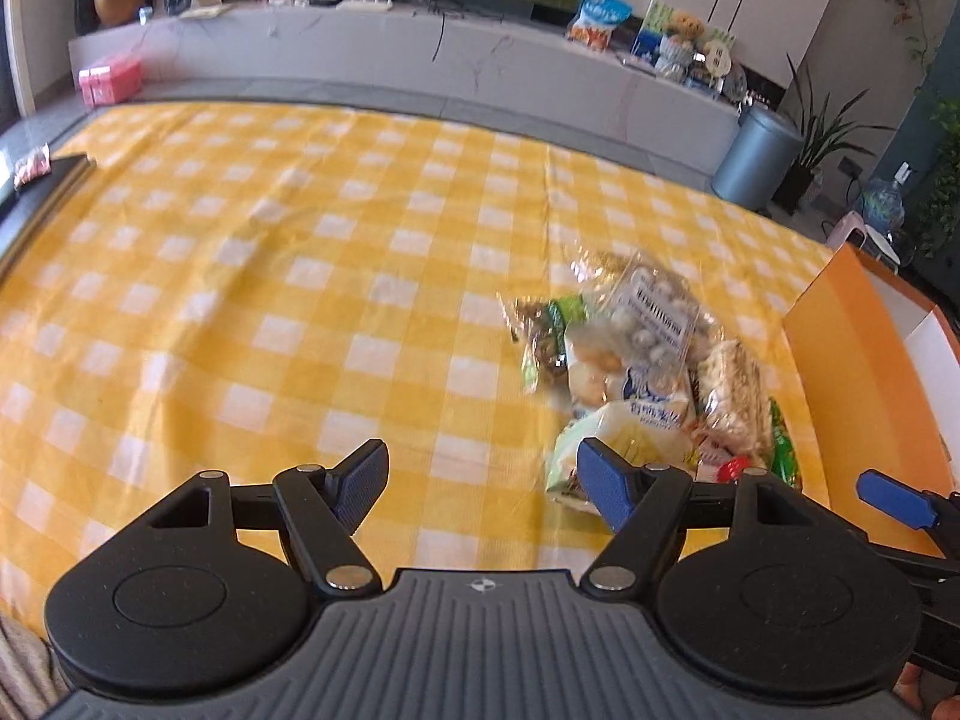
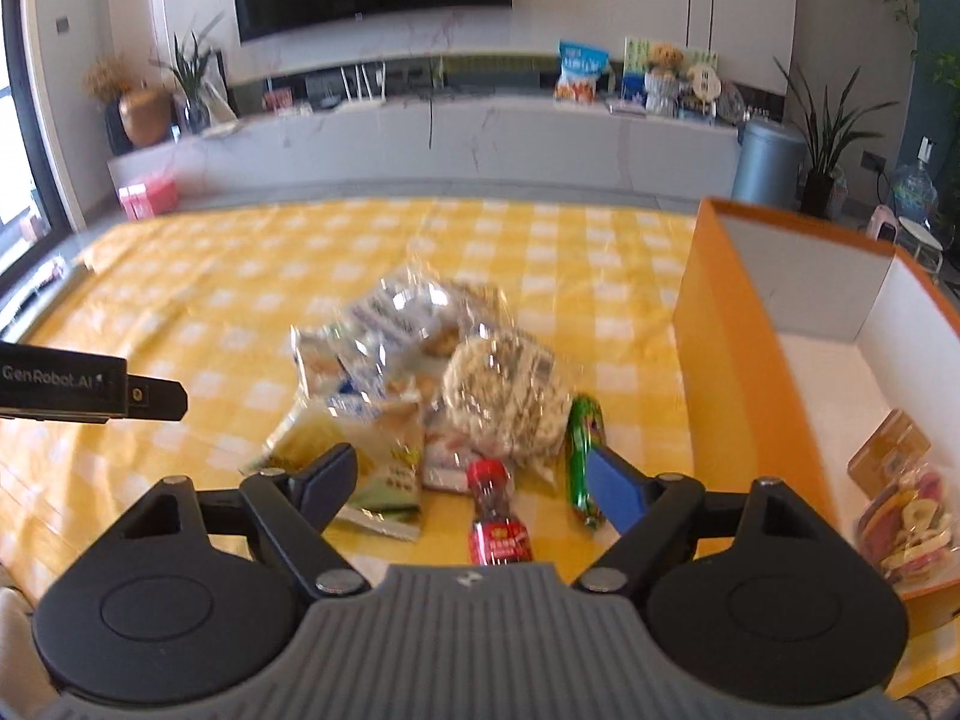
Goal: Organize snacks
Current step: 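Move both tools back over the remaining snack pile, then grasp the small cola bottle with the right gripper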
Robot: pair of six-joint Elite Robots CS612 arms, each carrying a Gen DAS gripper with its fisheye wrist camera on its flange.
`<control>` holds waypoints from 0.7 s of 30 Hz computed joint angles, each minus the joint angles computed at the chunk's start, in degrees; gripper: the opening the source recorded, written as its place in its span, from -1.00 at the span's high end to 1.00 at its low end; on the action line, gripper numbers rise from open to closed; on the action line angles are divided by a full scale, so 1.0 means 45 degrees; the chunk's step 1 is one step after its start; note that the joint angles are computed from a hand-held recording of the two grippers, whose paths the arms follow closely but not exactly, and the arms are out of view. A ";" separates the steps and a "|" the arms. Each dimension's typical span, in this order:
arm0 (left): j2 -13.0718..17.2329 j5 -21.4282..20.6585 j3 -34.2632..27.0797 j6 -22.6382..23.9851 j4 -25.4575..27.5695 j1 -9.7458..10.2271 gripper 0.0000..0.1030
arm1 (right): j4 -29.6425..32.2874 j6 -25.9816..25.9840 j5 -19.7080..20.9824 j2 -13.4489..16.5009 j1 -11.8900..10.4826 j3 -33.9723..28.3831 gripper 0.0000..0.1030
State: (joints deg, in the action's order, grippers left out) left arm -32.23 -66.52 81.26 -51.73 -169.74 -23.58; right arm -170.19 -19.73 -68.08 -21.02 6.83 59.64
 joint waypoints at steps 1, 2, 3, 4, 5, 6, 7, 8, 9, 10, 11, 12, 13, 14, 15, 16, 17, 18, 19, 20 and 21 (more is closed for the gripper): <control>0.0048 -0.0230 -0.0060 0.0019 0.0074 0.0045 -0.65 | 0.0198 -0.0082 -0.0127 0.0071 0.0029 -0.0093 -0.58; 0.0088 -0.0437 -0.0131 0.0079 0.0190 0.0076 -0.65 | 0.0403 -0.0163 -0.0309 0.0136 0.0066 -0.0182 -0.58; 0.0128 -0.0595 -0.0200 0.0174 0.0290 0.0097 -0.65 | 0.0623 -0.0238 -0.0526 0.0197 0.0105 -0.0283 -0.57; 0.0160 -0.0688 -0.0257 0.0262 0.0382 0.0101 -0.65 | 0.0829 -0.0324 -0.0690 0.0254 0.0138 -0.0376 -0.49; 0.0188 -0.0746 -0.0309 0.0324 0.0472 0.0101 -0.65 | 0.1056 -0.0423 -0.0819 0.0290 0.0162 -0.0456 -0.41; 0.0219 -0.0792 -0.0374 0.0304 0.0593 0.0109 -0.65 | 0.1297 -0.0515 -0.0929 0.0323 0.0182 -0.0536 -0.38; 0.0240 -0.0859 -0.0441 0.0249 0.0762 0.0116 -0.64 | 0.1487 -0.0572 -0.1022 0.0355 0.0198 -0.0607 -0.35; 0.0260 -0.0939 -0.0486 0.0238 0.0877 0.0124 -0.64 | 0.1573 -0.0607 -0.1109 0.0370 0.0209 -0.0637 -0.33; 0.0285 -0.1014 -0.0529 0.0254 0.0948 0.0139 -0.64 | 0.1628 -0.0680 -0.1217 0.0379 0.0221 -0.0662 -0.33; 0.0300 -0.1065 -0.0557 0.0259 0.1020 0.0141 -0.64 | 0.1697 -0.0786 -0.1357 0.0399 0.0241 -0.0712 -0.28; 0.0313 -0.1108 -0.0579 0.0273 0.1078 0.0143 -0.64 | 0.1810 -0.0858 -0.1490 0.0408 0.0265 -0.0745 -0.23; 0.0327 -0.1151 -0.0607 0.0291 0.1134 0.0152 -0.64 | 0.2022 -0.0899 -0.1553 0.0439 0.0273 -0.0834 -0.18; 0.0335 -0.1177 -0.0621 0.0302 0.1170 0.0156 -0.64 | 0.2287 -0.0884 -0.1588 0.0482 0.0275 -0.0949 -0.10; 0.0338 -0.1184 -0.0625 0.0302 0.1199 0.0155 -0.64 | 0.2572 -0.0845 -0.1627 0.0503 0.0277 -0.1035 -0.07; 0.0335 -0.1191 -0.0628 0.0292 0.1228 0.0158 -0.64 | 0.2787 -0.0817 -0.1653 0.0551 0.0278 -0.1136 -0.06; 0.0331 -0.1201 -0.0628 0.0272 0.1245 0.0163 -0.64 | 0.2909 -0.0815 -0.1678 0.0570 0.0280 -0.1178 -0.05; 0.0326 -0.1208 -0.0615 0.0240 0.1230 0.0169 -0.64 | 0.3034 -0.0836 -0.1766 0.0607 0.0295 -0.1252 -0.03; 0.0322 -0.1219 -0.0611 0.0191 0.1231 0.0178 -0.64 | 0.3188 -0.0853 -0.1819 0.0631 0.0305 -0.1316 -0.03; 0.0311 -0.1222 -0.0606 0.0127 0.1251 0.0183 -0.64 | 0.3426 -0.0904 -0.1830 0.0655 0.0310 -0.1405 0.03; 0.0303 -0.1212 -0.0597 0.0068 0.1270 0.0189 -0.64 | 0.3724 -0.0988 -0.1850 0.0682 0.0321 -0.1511 0.16; 0.0293 -0.1190 -0.0585 0.0021 0.1297 0.0192 -0.64 | 0.4011 -0.1070 -0.1883 0.0704 0.0331 -0.1614 0.23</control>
